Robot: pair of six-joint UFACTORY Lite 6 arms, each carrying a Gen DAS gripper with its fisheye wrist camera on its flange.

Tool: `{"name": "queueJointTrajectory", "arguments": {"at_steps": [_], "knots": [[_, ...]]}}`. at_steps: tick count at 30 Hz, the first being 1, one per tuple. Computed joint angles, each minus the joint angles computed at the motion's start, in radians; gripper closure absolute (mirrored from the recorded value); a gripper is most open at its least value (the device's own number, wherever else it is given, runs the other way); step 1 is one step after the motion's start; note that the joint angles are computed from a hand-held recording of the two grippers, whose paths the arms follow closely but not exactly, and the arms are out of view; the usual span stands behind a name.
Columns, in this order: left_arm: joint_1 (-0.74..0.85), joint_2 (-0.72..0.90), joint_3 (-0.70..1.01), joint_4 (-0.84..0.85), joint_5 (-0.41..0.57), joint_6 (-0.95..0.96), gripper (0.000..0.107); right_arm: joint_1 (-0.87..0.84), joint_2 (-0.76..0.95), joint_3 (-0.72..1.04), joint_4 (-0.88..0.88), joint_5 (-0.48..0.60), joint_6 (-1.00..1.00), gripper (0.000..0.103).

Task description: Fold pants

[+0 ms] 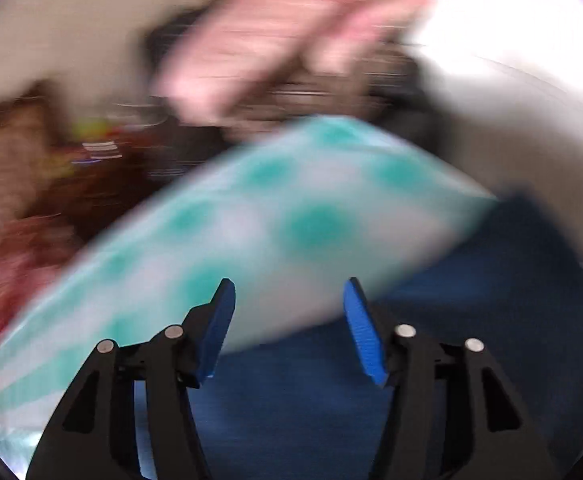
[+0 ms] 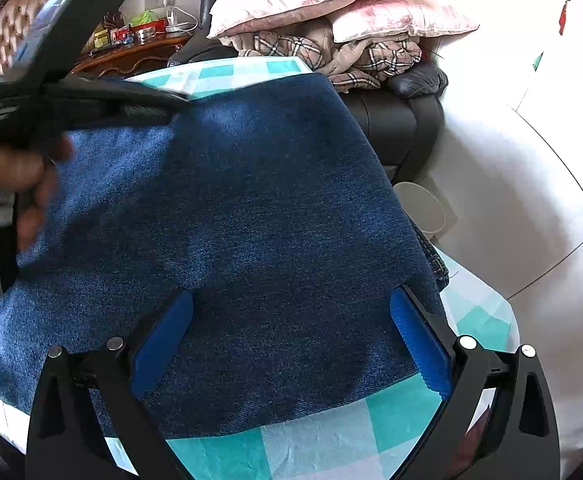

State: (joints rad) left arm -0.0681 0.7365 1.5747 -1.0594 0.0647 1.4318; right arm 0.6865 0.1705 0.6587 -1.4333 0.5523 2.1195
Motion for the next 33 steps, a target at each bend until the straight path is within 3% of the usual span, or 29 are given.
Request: {"name": "queueJointTrajectory", "arguments": {"at_steps": [3,5,9,11,14,16,20,22,24,28,33], "knots": [[0.106,-0.027,0.015,-0.165,0.246,0.124,0.052,0.000,0.006,0.008,0.009,0.004,-0.008,0.008],[0.122,-0.110,-0.092,-0.266,0.272,0.291,0.052,0.000,0.001,0.014,0.026,0.007,-0.028,0.008],[0.168,-0.217,-0.266,-0.248,0.365,0.276,0.053,0.009,-0.117,-0.025,-0.011,0.046,0.008,0.009],[0.166,-0.265,-0.365,-0.262,0.349,0.289,0.053,-0.029,-0.145,-0.021,-0.019,0.029,-0.015,0.008],[0.166,-0.330,-0.513,-0.348,0.330,0.381,0.053,-0.083,0.002,0.071,0.109,0.091,-0.191,0.009],[0.179,-0.373,-0.586,-0.409,0.311,0.436,0.053,-0.137,-0.018,0.020,0.069,0.047,-0.154,0.008],[0.223,-0.454,-0.684,-0.426,0.366,0.498,0.066,-0.141,-0.069,-0.036,0.102,0.065,-0.152,0.008],[0.233,-0.487,-0.720,-0.371,0.390,0.493,0.066,-0.122,-0.087,-0.046,0.148,0.102,-0.169,0.008],[0.218,-0.499,-0.752,-0.336,0.320,0.505,0.065,-0.099,-0.106,-0.063,0.174,0.147,-0.171,0.008],[0.278,-0.500,-0.758,-0.329,0.292,0.499,0.065,-0.049,-0.166,-0.098,0.220,0.213,-0.159,0.009],[0.346,-0.511,-0.768,-0.352,0.260,0.535,0.061,-0.027,-0.195,-0.079,0.201,0.201,-0.146,0.009]]}}
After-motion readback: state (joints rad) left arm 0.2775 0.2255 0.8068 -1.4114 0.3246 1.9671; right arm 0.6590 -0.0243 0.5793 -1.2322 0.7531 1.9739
